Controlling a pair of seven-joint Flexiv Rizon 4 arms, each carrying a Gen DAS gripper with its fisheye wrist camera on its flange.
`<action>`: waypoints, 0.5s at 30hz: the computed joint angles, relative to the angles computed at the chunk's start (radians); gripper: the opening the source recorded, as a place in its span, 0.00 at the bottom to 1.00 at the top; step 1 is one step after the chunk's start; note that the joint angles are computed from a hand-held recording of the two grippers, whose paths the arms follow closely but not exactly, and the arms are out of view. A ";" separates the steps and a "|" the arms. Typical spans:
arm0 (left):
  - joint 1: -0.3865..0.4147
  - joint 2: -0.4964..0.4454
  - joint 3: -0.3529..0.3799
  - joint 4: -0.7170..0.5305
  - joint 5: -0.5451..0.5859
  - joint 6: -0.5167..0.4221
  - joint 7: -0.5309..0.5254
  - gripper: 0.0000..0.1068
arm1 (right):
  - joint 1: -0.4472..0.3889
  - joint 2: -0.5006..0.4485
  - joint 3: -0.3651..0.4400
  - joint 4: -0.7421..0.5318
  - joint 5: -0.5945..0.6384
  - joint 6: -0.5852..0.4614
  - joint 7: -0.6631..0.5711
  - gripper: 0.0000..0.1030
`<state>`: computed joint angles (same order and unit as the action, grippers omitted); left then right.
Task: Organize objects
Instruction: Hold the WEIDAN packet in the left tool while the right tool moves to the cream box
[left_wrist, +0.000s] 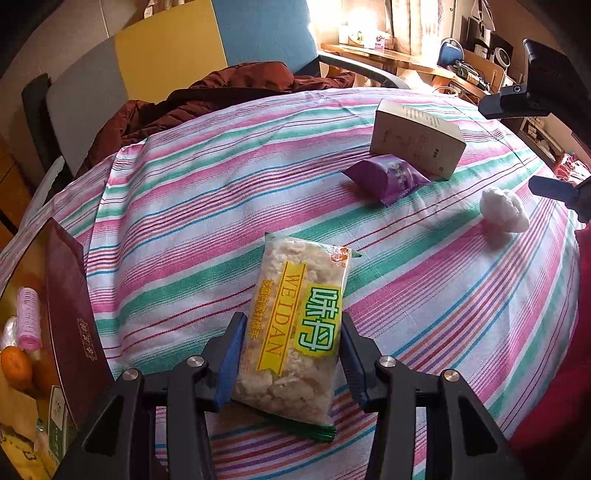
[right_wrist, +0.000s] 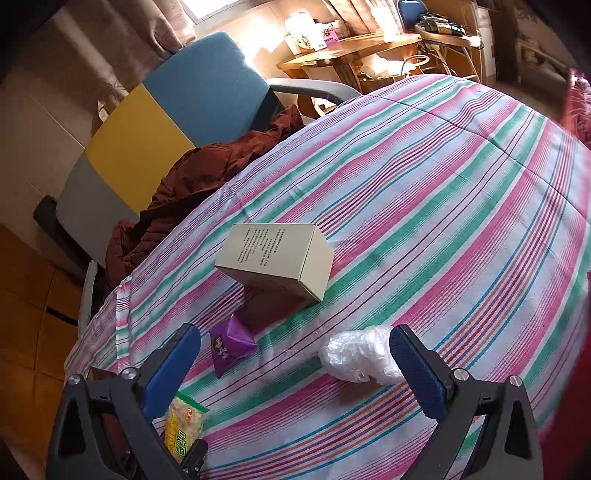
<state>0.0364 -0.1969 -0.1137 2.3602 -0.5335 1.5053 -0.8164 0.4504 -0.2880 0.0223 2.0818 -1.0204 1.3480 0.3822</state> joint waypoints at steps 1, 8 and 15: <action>0.032 -0.015 -0.035 -0.004 0.000 0.016 0.004 0.46 | 0.000 -0.001 0.003 -0.002 0.005 -0.003 -0.007 1.00; 0.141 -0.025 -0.210 0.045 -0.141 0.132 0.112 0.46 | 0.002 -0.009 0.013 -0.011 0.044 -0.013 -0.050 1.00; 0.369 -0.025 -0.468 0.099 -0.138 0.209 0.110 0.46 | 0.015 -0.016 0.019 -0.024 0.092 -0.033 -0.110 1.00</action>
